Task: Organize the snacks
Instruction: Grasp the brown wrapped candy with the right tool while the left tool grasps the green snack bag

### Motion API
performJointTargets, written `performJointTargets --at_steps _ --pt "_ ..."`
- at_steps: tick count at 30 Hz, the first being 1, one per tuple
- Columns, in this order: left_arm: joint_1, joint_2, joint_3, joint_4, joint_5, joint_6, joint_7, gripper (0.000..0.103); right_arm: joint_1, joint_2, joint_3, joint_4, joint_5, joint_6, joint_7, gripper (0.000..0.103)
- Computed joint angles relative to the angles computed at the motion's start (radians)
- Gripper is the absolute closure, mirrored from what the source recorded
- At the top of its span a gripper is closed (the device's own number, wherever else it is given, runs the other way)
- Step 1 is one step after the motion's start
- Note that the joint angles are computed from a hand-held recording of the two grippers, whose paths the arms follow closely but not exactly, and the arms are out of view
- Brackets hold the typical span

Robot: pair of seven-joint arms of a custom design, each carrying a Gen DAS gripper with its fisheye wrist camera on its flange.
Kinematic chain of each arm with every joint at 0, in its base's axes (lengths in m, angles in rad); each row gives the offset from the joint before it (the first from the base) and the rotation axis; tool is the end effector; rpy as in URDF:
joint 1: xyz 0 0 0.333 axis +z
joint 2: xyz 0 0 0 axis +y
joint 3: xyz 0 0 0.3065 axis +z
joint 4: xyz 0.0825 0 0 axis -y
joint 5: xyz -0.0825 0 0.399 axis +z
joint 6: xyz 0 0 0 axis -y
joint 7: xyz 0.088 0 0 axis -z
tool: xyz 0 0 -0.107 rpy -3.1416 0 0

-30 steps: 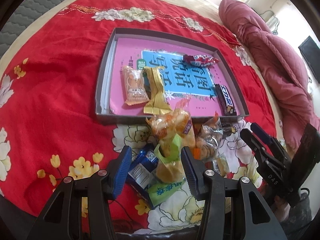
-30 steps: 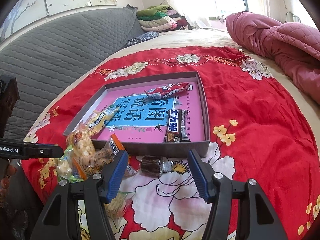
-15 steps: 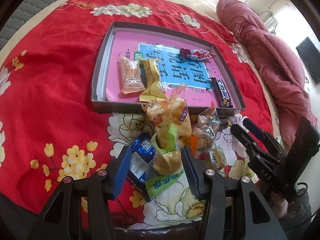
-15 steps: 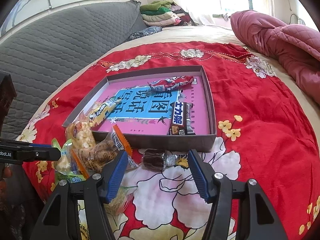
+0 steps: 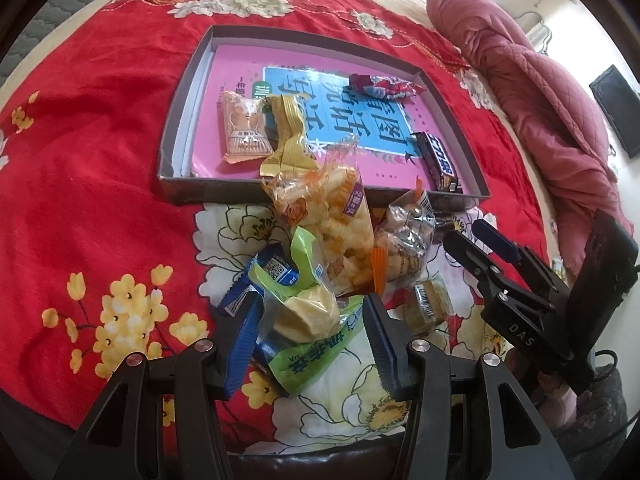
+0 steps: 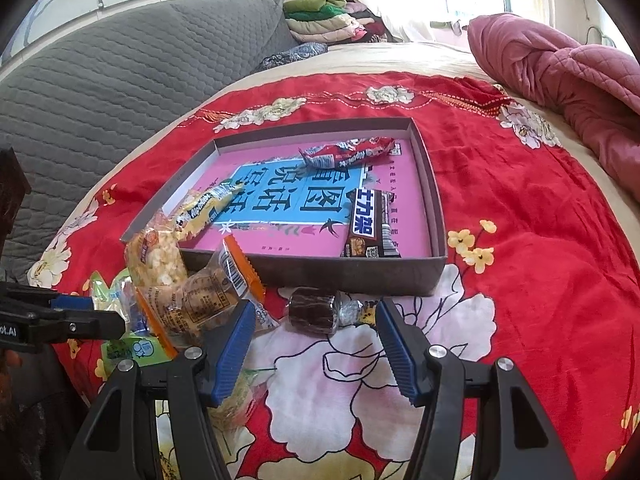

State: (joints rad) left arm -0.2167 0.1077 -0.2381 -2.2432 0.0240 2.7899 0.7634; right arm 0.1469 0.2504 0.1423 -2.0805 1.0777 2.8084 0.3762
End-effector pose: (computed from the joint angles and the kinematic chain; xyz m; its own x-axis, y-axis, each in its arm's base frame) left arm 0.5226 -0.2555 0.3492 0.2699 -0.9099 0.3149 -0.8855 -0.3630 -0.2900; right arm 0.5989 0.1315 0.3214 0.5379 -0.8246 -0.1751 -0.7010 -0.3221 -0.6363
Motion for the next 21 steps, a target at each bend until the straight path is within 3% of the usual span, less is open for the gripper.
performJointTargets --at_steps 15,21 --pt "-0.001 0.018 0.002 0.006 0.029 0.016 -0.027 0.05 0.001 0.073 0.02 0.043 -0.101 0.052 0.11 0.042" --pt "0.0 0.021 0.003 0.002 0.034 0.036 -0.04 0.05 -0.01 0.085 0.041 0.045 -0.123 0.062 0.097 0.053"
